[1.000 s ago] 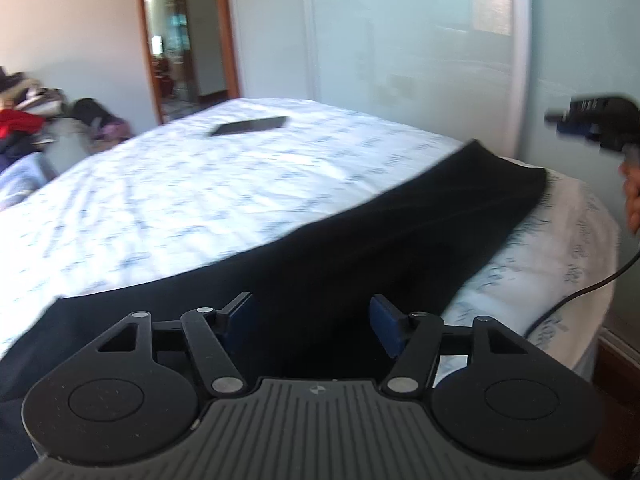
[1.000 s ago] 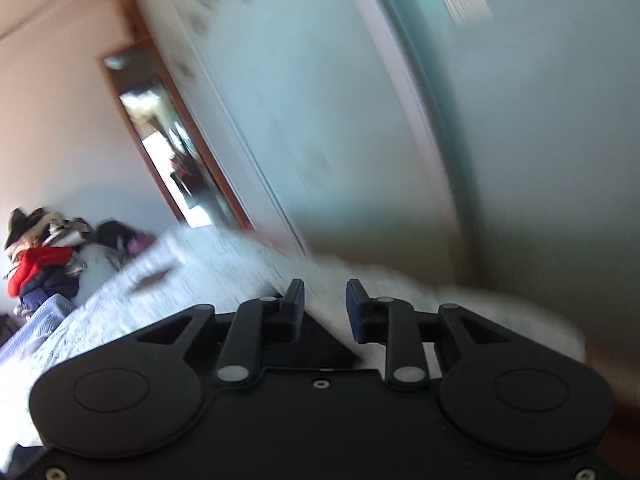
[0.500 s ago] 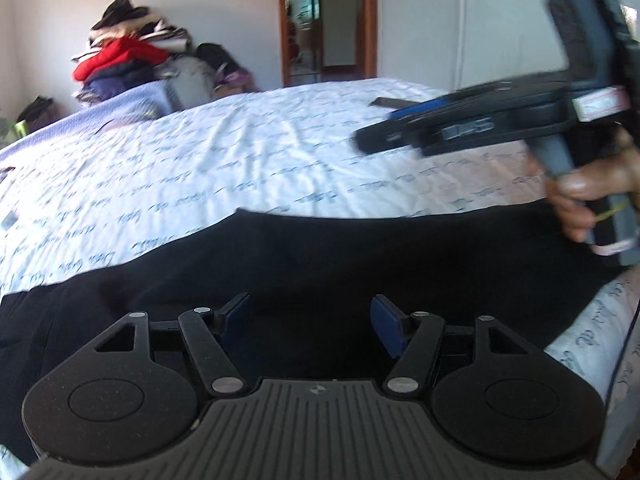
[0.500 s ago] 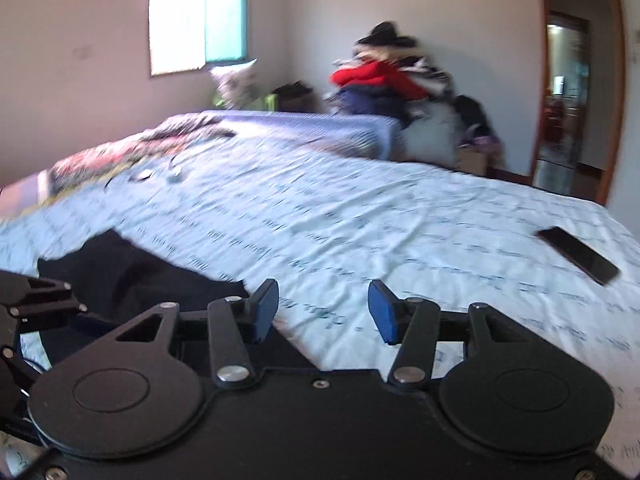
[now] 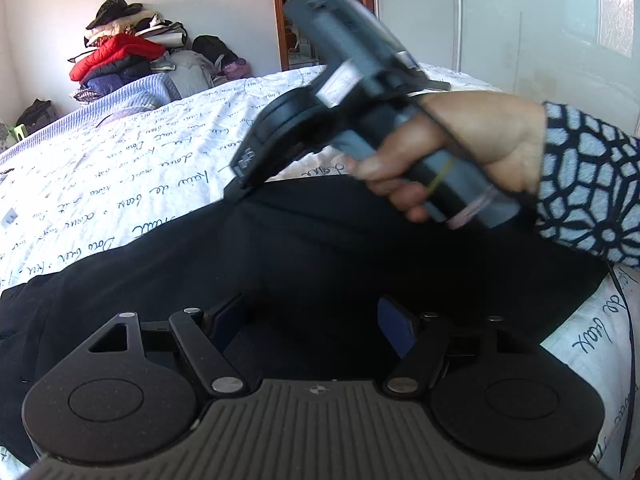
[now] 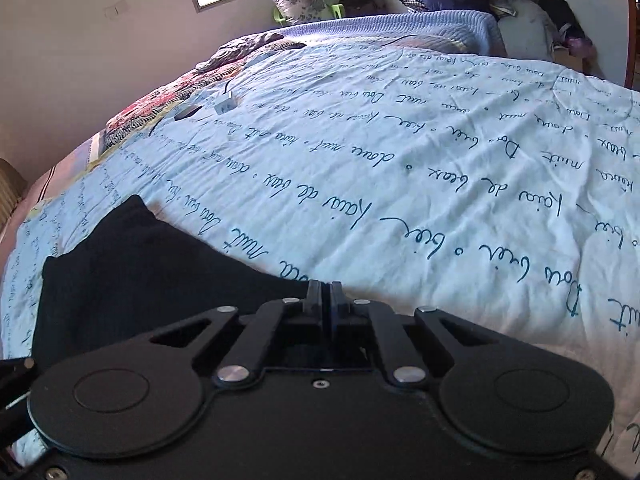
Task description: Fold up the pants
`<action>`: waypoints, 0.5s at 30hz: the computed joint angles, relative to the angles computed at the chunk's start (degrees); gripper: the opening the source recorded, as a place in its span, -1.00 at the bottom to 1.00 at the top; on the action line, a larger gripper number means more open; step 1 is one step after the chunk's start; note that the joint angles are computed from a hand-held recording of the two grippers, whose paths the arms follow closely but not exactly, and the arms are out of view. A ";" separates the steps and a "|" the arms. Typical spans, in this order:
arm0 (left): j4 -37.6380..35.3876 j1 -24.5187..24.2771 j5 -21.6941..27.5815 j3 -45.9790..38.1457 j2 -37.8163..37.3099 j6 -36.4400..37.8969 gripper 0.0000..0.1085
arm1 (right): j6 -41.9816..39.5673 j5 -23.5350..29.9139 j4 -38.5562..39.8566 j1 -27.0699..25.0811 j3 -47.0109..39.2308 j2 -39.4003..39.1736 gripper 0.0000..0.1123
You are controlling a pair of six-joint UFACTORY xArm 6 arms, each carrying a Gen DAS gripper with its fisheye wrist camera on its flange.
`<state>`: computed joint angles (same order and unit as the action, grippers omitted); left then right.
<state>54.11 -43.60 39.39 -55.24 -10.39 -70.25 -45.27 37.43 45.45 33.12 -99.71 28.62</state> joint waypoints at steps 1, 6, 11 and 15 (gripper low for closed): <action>-0.19 -0.10 0.23 -0.27 0.17 0.09 0.40 | 1.81 -0.82 -1.79 0.39 -0.43 0.64 -0.91; -0.62 -0.77 -0.17 -1.01 0.24 0.70 0.41 | -7.82 -13.19 6.05 0.43 13.12 -10.30 -0.51; -2.67 -0.29 -3.73 -1.77 1.47 2.25 0.42 | -14.94 -21.73 5.34 -4.84 29.80 -25.59 -0.26; -3.40 0.07 -8.05 -4.84 5.05 3.55 0.42 | -3.32 -21.55 -11.70 -11.73 38.65 -33.05 -0.24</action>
<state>50.71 -43.53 31.34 -60.08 -5.35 -66.70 -48.58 15.88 33.76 21.39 -61.06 -4.43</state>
